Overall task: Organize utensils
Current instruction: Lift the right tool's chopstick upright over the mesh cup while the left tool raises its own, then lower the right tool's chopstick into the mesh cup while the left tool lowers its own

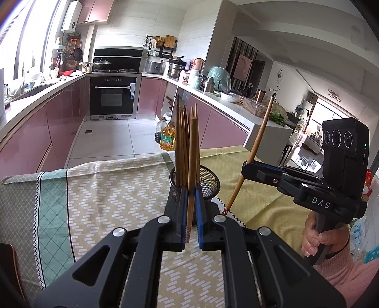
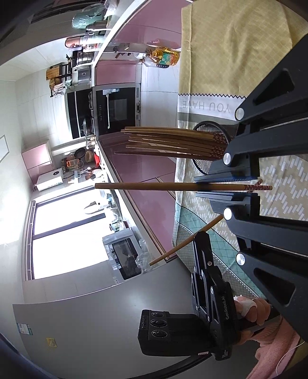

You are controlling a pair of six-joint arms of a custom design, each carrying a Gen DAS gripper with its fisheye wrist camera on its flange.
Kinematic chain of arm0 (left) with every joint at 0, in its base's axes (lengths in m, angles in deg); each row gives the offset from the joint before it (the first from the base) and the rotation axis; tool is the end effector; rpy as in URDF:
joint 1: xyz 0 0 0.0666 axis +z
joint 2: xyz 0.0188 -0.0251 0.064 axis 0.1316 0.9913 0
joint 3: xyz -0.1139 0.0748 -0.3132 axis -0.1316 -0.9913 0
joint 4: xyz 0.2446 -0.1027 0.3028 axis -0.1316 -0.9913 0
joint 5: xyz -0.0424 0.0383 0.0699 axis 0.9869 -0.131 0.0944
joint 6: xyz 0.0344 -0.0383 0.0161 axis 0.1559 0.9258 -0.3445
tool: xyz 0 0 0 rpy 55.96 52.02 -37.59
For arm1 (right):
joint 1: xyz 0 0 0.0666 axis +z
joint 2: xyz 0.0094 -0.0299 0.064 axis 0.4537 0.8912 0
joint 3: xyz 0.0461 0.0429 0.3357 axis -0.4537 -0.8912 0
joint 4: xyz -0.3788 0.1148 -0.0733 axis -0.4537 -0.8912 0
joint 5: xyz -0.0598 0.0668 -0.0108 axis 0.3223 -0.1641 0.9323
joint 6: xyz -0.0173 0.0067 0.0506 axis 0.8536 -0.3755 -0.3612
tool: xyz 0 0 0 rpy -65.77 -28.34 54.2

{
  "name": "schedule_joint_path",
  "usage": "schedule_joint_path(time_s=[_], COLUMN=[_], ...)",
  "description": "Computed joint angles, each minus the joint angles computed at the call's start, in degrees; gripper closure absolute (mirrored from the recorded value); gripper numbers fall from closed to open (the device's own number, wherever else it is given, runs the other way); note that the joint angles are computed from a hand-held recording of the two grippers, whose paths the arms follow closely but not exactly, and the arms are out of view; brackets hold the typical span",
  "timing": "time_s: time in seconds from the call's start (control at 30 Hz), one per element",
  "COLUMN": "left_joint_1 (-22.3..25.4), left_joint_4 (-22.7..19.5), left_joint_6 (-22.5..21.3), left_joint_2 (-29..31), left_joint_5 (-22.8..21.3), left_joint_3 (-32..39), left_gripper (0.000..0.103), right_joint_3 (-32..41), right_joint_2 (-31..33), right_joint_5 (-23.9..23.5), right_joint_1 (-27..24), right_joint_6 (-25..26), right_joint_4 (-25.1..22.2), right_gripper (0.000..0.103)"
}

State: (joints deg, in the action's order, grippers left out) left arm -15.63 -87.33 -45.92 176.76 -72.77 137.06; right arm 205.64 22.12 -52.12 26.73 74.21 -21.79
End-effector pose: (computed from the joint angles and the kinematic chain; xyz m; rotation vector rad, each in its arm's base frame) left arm 0.5616 -0.2391 0.4620 0.0852 2.1410 -0.3578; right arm 0.6279 0.0237 0.4685 -0.6784 1.9861 0.8132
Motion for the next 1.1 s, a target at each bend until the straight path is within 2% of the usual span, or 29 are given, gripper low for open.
schedule_joint_path(time_s=[1.1], left_joint_1=[-0.6], left_joint_4=[-1.3], left_joint_6=[-3.8], left_joint_2=[3.5], left_joint_5=[1.4], left_joint_3=[8.4], left_gripper=[0.096], right_joint_3=[7.0], right_joint_2=[3.0], right_joint_5=[-0.4], right_joint_1=[0.3], right_joint_6=[-1.0], right_joint_4=[1.3], right_gripper=[0.097])
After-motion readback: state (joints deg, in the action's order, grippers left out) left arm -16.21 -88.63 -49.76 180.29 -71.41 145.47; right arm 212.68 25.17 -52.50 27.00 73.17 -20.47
